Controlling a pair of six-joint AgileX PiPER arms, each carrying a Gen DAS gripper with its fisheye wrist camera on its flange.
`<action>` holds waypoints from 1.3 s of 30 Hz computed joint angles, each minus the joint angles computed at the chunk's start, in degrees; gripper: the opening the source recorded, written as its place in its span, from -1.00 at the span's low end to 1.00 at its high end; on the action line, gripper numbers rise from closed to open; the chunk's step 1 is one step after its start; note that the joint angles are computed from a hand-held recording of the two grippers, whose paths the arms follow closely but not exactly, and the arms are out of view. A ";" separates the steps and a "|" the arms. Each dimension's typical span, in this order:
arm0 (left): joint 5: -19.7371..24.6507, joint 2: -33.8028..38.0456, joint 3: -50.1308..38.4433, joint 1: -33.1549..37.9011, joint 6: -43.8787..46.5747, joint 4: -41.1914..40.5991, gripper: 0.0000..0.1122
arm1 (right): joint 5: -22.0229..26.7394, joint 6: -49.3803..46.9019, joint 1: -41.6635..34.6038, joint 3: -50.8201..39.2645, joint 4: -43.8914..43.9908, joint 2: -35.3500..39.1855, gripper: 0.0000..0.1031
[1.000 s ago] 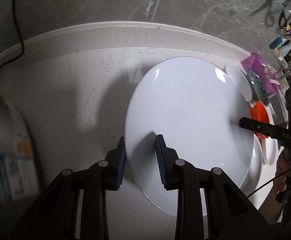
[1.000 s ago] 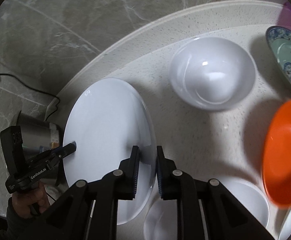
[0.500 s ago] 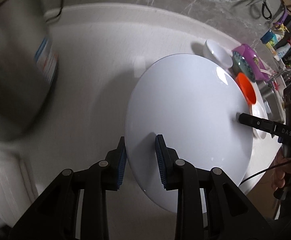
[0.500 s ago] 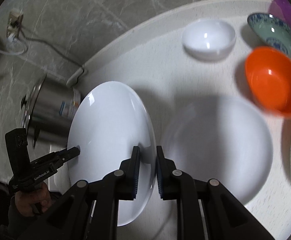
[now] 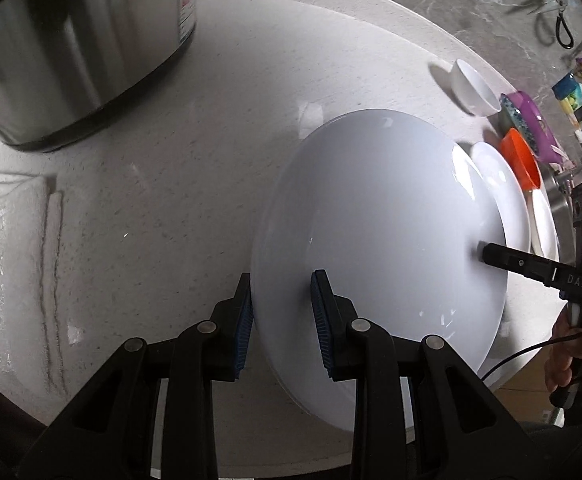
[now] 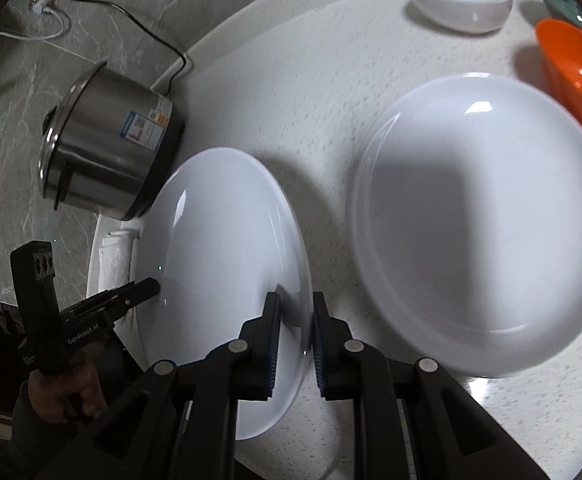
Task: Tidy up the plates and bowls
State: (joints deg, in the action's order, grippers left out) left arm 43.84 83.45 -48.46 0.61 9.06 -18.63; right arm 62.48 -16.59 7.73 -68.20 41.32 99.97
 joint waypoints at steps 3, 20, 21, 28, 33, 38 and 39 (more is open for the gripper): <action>-0.74 1.85 0.53 2.87 4.97 -2.06 -0.54 | -1.31 1.38 1.67 0.05 -0.94 0.86 -0.66; -3.33 7.56 -0.66 3.65 17.96 -6.98 -0.45 | -6.26 3.26 2.00 4.19 -3.61 -1.11 -0.62; -3.70 7.69 -0.66 3.11 18.06 -7.19 -0.43 | -6.28 3.11 1.86 4.33 -3.51 -1.23 -0.59; 0.63 3.80 -3.11 8.42 20.94 -10.33 0.11 | -7.28 2.92 1.21 6.48 -2.64 -6.67 0.02; 8.18 6.56 -14.55 9.30 28.60 -18.17 0.49 | -6.87 2.91 -5.07 10.03 -2.08 -16.05 0.28; 15.32 16.25 -31.26 -0.19 24.98 -13.42 0.78 | -4.92 -0.09 -21.43 13.28 3.61 -24.78 0.75; 17.02 18.78 -34.86 -1.93 22.88 -11.92 0.78 | -4.20 -1.41 -25.41 14.31 5.95 -25.46 0.85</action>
State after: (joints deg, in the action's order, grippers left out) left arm 60.86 102.23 -83.33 -1.32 31.94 -30.55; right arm 58.28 -18.00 -17.67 -53.89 47.28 74.51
